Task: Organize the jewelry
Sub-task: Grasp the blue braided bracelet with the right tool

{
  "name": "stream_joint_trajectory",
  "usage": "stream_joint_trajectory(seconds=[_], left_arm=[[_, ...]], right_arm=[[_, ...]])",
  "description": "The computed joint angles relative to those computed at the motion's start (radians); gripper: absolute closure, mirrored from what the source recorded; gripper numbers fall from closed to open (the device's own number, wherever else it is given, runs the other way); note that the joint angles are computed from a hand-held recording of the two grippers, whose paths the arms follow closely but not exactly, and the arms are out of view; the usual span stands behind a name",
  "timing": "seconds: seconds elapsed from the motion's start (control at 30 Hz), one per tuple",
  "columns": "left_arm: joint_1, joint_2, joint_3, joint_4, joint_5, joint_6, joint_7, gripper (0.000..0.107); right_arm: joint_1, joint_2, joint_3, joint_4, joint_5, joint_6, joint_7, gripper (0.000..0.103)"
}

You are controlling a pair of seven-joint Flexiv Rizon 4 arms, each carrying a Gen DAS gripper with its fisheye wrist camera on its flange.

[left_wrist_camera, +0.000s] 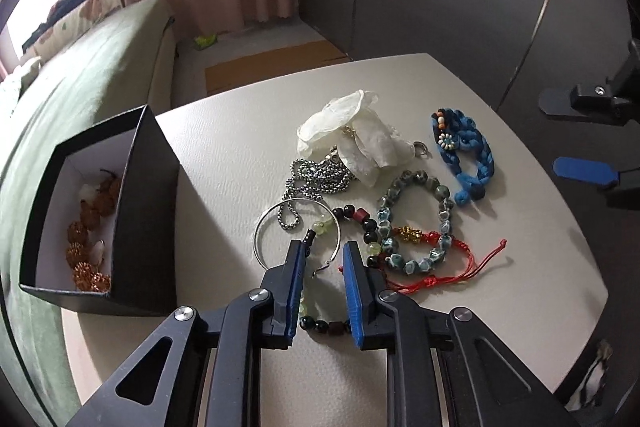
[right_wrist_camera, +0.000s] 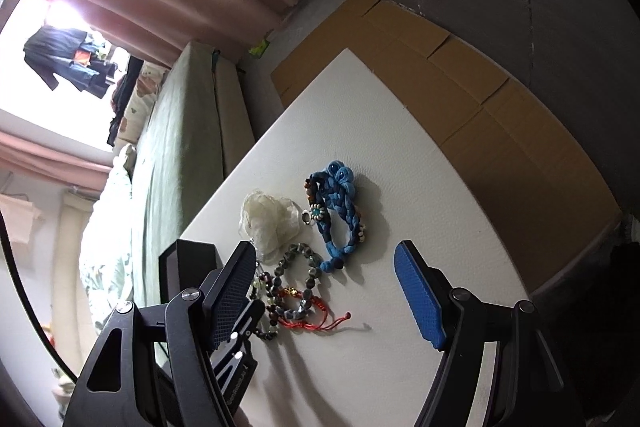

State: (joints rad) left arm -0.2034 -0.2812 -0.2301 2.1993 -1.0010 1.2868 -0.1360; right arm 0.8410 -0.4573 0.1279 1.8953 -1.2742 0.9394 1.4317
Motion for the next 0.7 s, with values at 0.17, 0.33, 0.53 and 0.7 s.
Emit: stream_joint_trajectory(seconds=[0.17,0.33,0.53,0.7], left_arm=[[0.006,-0.004,0.012,-0.010,0.031,-0.015,-0.035,0.104],[0.036,-0.006,0.027,-0.041,0.058,-0.103,-0.096,0.107],[0.057,0.024,0.042,-0.065,-0.053,-0.217,-0.067,0.107],[0.060,0.030,0.071,-0.093,-0.091,-0.297,-0.101,0.107]], right_arm=[[-0.007,-0.027,0.004,-0.025,0.070,0.009,-0.088,0.031],[0.000,-0.051,-0.005,-0.053,0.154,0.006,-0.189,0.031],[0.022,-0.066,-0.024,-0.082,0.211,-0.012,-0.273,0.031],[0.026,-0.081,-0.025,-0.105,0.272,-0.033,-0.356,0.033]])
